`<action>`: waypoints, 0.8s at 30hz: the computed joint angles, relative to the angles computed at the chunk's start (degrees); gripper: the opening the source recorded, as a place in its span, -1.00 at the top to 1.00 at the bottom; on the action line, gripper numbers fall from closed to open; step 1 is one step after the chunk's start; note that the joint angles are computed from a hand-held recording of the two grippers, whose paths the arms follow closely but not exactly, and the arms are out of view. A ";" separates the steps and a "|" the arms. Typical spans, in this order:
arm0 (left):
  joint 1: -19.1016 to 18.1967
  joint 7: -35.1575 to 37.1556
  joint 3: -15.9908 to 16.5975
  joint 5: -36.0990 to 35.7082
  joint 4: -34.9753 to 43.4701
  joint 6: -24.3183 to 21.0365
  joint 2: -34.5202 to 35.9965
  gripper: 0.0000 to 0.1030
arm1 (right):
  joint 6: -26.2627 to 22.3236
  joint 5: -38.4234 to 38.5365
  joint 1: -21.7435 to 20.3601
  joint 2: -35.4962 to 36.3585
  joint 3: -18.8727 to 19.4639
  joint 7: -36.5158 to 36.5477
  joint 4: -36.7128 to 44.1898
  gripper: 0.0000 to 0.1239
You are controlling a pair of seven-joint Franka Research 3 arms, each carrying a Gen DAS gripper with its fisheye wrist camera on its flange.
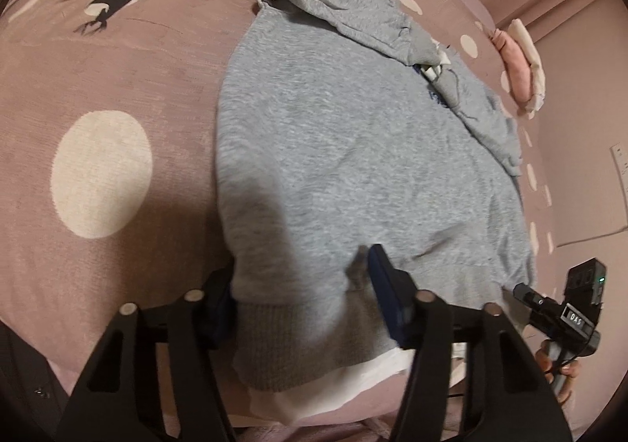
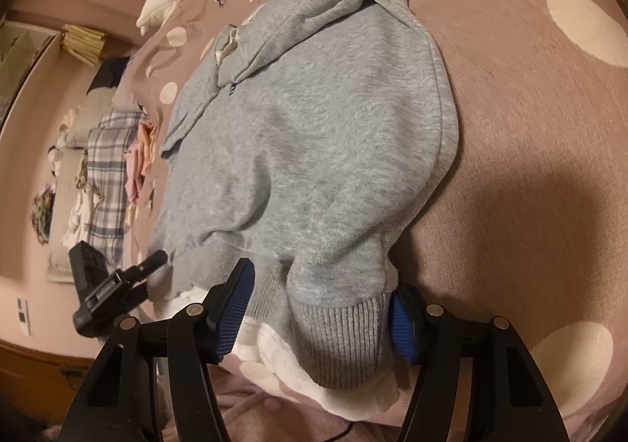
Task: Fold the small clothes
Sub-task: 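Close both tools on the ribbed hem band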
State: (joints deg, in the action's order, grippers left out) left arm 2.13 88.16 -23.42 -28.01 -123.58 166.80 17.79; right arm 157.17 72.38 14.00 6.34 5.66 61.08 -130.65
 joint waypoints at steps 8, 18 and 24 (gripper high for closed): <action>-1.94 -3.34 2.16 4.47 -1.17 0.06 -1.15 0.18 | 3.04 -9.80 0.99 0.10 0.06 7.65 -0.60 0.23; -2.21 -4.32 2.30 7.18 -1.16 -0.21 -1.42 0.32 | 4.31 -12.56 1.17 0.52 0.87 9.94 -0.29 0.42; -3.23 -6.22 3.31 8.98 -1.15 -0.47 -1.70 0.32 | 3.98 -12.10 1.06 0.43 1.02 9.26 -0.13 0.44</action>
State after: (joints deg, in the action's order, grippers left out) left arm -1.11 81.94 -20.11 -19.03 -124.73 166.33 16.09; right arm 161.15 60.28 15.06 6.77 6.68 70.34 -130.78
